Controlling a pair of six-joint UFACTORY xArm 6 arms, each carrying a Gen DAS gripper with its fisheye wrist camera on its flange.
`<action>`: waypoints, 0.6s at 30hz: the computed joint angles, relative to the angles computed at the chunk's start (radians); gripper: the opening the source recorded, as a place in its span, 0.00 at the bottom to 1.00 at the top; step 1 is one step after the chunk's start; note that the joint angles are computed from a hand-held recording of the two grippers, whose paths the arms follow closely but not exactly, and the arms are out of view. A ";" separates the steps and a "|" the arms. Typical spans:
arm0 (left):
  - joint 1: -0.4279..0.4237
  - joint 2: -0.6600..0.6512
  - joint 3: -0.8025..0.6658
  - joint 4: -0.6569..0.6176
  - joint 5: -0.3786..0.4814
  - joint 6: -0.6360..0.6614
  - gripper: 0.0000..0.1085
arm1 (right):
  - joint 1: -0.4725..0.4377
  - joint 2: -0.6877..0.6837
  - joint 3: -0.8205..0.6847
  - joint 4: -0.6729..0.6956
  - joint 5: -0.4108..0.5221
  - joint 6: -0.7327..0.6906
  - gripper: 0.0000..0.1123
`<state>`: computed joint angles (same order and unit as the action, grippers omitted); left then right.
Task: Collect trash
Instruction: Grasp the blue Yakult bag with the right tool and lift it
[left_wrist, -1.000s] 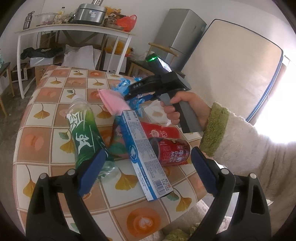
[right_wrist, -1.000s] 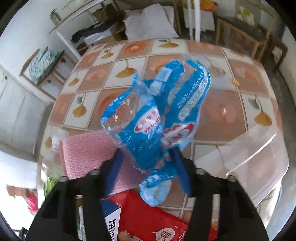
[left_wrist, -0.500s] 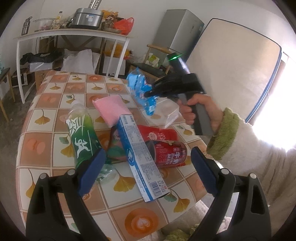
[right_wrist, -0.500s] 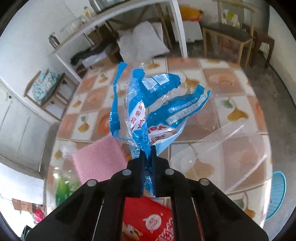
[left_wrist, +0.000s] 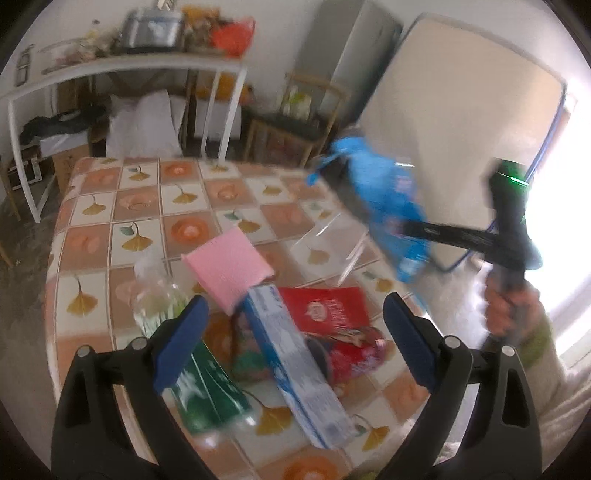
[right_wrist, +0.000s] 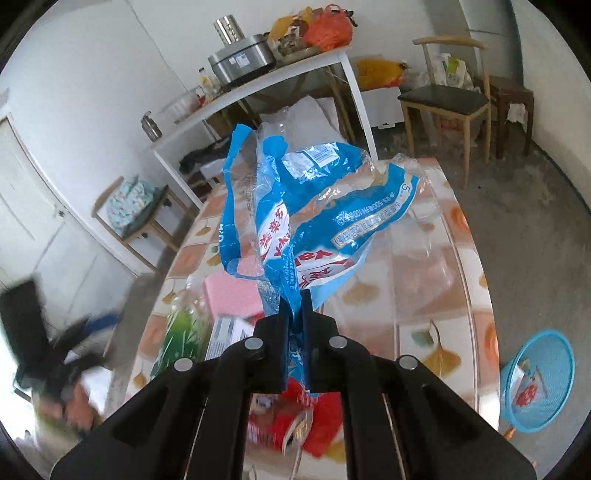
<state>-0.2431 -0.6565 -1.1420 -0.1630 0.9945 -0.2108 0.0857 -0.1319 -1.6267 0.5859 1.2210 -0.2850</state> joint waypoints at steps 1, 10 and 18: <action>0.020 0.064 -0.055 -0.025 0.038 0.045 0.85 | -0.015 -0.021 0.025 0.014 0.005 -0.006 0.05; 0.040 0.609 -0.560 0.039 0.370 0.228 0.85 | -0.131 -0.111 0.148 0.136 0.059 -0.034 0.05; -0.029 0.810 -0.764 0.187 0.574 0.379 0.85 | -0.169 -0.106 0.158 0.175 0.074 -0.057 0.05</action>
